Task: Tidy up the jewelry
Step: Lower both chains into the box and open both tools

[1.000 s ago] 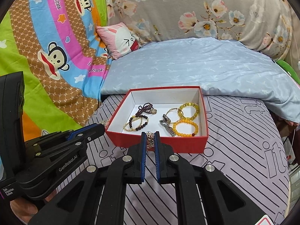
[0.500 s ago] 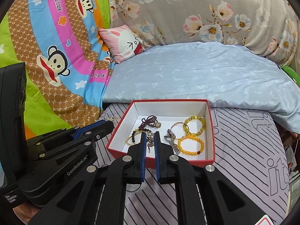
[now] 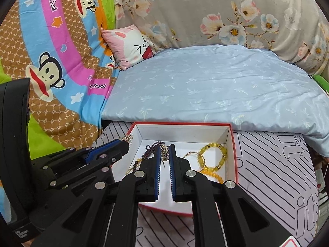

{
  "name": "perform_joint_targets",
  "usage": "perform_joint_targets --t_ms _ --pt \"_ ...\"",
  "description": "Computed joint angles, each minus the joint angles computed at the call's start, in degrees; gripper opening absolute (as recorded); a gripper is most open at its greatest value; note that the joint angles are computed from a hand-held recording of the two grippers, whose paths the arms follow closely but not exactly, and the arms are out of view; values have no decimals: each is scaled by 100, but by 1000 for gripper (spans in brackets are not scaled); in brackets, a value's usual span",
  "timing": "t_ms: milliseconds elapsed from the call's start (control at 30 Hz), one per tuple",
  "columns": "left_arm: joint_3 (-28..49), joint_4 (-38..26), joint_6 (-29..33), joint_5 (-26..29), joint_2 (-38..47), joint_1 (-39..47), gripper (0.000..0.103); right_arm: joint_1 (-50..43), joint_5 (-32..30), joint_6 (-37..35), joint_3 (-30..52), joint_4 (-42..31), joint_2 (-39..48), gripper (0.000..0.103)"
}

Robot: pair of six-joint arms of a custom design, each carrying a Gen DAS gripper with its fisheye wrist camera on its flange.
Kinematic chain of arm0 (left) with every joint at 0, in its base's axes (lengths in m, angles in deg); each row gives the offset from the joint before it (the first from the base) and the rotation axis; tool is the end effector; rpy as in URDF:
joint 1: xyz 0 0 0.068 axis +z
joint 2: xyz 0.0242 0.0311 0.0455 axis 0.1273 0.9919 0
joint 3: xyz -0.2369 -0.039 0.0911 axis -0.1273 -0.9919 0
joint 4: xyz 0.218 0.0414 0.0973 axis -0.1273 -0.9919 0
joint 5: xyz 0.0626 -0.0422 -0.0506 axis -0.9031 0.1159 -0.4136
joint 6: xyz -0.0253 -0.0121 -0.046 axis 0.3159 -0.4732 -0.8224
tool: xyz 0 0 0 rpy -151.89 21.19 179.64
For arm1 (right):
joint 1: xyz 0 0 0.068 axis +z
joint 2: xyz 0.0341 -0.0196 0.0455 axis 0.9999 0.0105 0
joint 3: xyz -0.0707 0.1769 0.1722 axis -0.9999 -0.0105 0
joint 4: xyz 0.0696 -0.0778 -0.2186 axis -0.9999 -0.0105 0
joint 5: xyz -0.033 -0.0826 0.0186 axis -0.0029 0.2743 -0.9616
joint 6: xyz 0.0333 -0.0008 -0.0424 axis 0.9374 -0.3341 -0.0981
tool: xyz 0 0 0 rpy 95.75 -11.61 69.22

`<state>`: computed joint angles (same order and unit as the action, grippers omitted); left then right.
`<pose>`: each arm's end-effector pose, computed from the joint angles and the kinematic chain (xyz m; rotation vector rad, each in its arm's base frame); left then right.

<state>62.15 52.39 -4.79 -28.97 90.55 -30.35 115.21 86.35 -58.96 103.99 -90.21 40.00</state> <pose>0.3395 -0.2592 0.2552 0.4850 2.2727 -0.3729 0.2797 0.1235 0.2618 0.1920 2.2620 0.1455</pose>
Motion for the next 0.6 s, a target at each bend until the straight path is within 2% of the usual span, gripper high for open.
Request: perform_joint_targets --t_ms 600 --pt "1864 -521 25 155 1711 251 7 -725 -637 -254 446 624 1337 7"
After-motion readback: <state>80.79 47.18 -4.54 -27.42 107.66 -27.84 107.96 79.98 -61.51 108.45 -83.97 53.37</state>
